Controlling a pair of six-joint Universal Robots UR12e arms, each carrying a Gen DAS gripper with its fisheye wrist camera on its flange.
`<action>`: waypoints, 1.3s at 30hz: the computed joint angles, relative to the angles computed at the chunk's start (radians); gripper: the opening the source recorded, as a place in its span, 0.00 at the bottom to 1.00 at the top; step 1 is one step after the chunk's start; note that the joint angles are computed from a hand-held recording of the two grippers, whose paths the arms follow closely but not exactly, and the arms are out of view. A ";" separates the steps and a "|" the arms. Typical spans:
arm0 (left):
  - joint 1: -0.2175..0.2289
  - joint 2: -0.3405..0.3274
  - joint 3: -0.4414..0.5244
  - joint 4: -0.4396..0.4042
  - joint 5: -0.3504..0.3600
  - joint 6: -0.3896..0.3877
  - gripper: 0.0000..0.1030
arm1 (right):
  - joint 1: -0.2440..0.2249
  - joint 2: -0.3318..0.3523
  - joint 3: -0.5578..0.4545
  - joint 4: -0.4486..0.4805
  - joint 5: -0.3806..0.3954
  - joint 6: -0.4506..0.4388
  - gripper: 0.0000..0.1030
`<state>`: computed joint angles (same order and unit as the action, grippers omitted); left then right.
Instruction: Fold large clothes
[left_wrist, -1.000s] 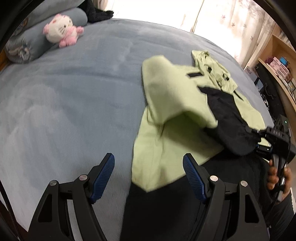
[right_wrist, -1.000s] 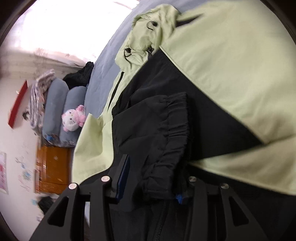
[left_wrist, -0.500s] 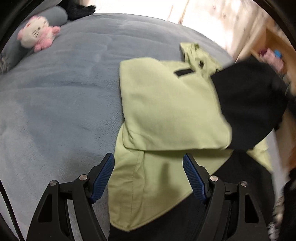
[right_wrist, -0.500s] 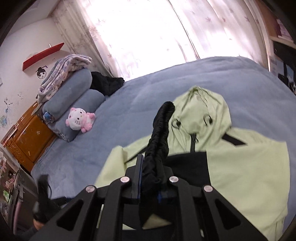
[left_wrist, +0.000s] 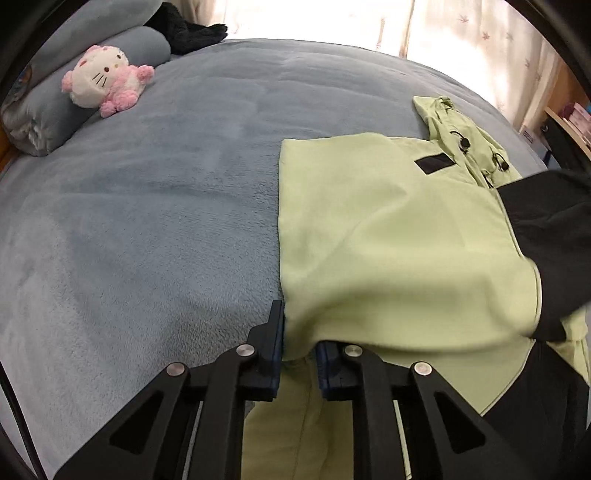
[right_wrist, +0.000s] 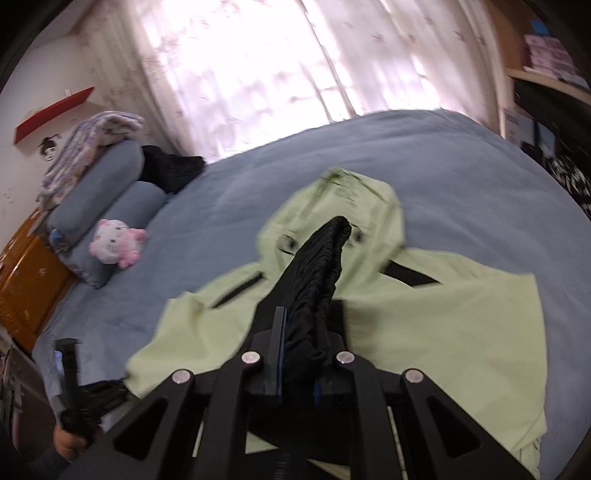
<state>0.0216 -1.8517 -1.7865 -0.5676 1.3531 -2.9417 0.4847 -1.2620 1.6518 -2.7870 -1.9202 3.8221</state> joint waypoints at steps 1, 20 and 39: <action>0.000 0.003 -0.006 0.005 0.000 0.007 0.13 | -0.006 -0.003 0.017 -0.010 0.001 0.010 0.09; 0.091 0.012 0.077 -0.338 -0.311 0.256 0.74 | -0.143 -0.034 0.158 0.031 0.370 0.227 0.47; 0.019 -0.266 0.392 -0.303 -0.211 0.042 0.12 | -0.209 0.018 0.140 -0.071 0.451 0.177 0.40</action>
<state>0.0406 -2.1181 -1.3946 -0.8707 1.1425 -2.9002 0.2754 -1.2436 1.7919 -2.8581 -1.4689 3.9991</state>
